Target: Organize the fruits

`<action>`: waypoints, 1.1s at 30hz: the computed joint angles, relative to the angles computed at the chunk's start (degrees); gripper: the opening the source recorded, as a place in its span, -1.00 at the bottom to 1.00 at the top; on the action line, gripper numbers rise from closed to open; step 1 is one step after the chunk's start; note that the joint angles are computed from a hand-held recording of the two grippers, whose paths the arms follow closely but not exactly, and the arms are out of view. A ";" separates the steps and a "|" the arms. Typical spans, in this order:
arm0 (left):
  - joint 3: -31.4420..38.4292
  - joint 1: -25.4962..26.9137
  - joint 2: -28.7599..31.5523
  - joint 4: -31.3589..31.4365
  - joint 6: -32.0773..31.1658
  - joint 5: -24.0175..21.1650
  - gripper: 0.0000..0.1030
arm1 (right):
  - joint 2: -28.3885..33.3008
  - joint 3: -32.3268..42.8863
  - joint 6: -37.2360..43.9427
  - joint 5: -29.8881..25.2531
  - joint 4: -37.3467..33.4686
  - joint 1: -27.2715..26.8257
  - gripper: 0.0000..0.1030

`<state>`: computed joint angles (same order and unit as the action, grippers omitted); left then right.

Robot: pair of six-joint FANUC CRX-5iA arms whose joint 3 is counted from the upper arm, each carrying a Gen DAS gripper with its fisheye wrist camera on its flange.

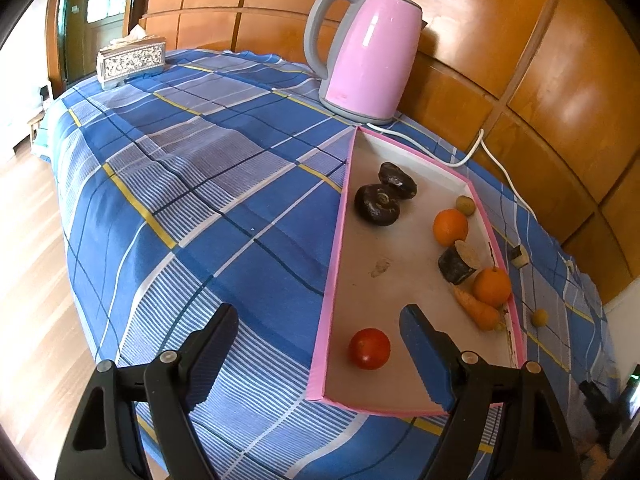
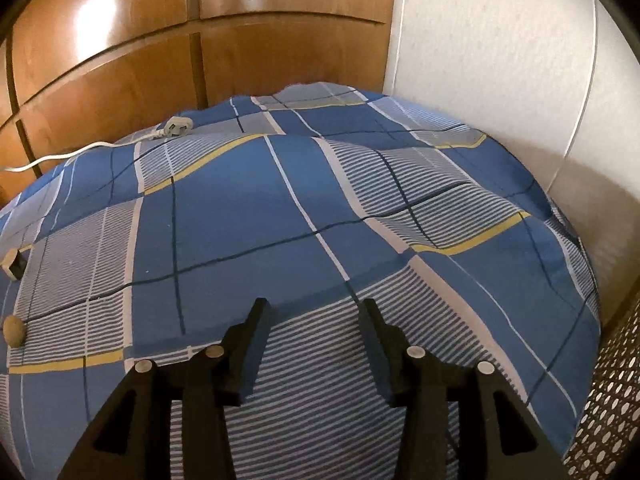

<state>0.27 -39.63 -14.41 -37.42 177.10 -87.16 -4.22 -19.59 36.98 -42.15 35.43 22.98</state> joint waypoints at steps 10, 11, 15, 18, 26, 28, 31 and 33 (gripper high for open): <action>1.22 -0.35 0.66 -0.66 -1.79 0.09 0.68 | -0.18 -0.88 -1.20 0.93 1.34 -0.15 -0.07; 1.28 -0.22 0.72 -0.51 -2.11 0.22 0.68 | -0.19 -0.91 -1.23 0.99 1.36 -0.18 -0.07; 1.35 0.05 0.73 -0.12 -2.72 0.94 0.68 | -0.34 -1.03 -1.18 1.28 1.22 -0.30 -0.07; 1.75 -0.26 0.87 -0.29 -3.31 1.52 0.68 | -0.35 -1.06 -1.20 1.57 1.16 -0.43 -0.07; 4.09 0.50 1.90 1.75 -10.53 7.40 0.66 | -0.33 -1.06 -1.23 1.61 1.20 -0.44 -0.07; 4.51 1.70 2.53 4.19 -14.46 10.66 0.66 | -0.33 -1.06 -1.23 1.61 1.20 -0.44 -0.07; 5.12 3.57 3.93 8.28 -18.95 14.77 0.66 | -0.33 -1.06 -1.22 1.64 1.18 -0.45 -0.07; 5.69 4.37 4.86 10.33 -21.42 16.56 0.66 | -0.34 -1.08 -1.23 1.65 1.18 -0.45 -0.07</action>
<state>5.96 -35.25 -9.55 -27.09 155.68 -70.60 -4.56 -20.67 35.76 -40.50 36.61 22.54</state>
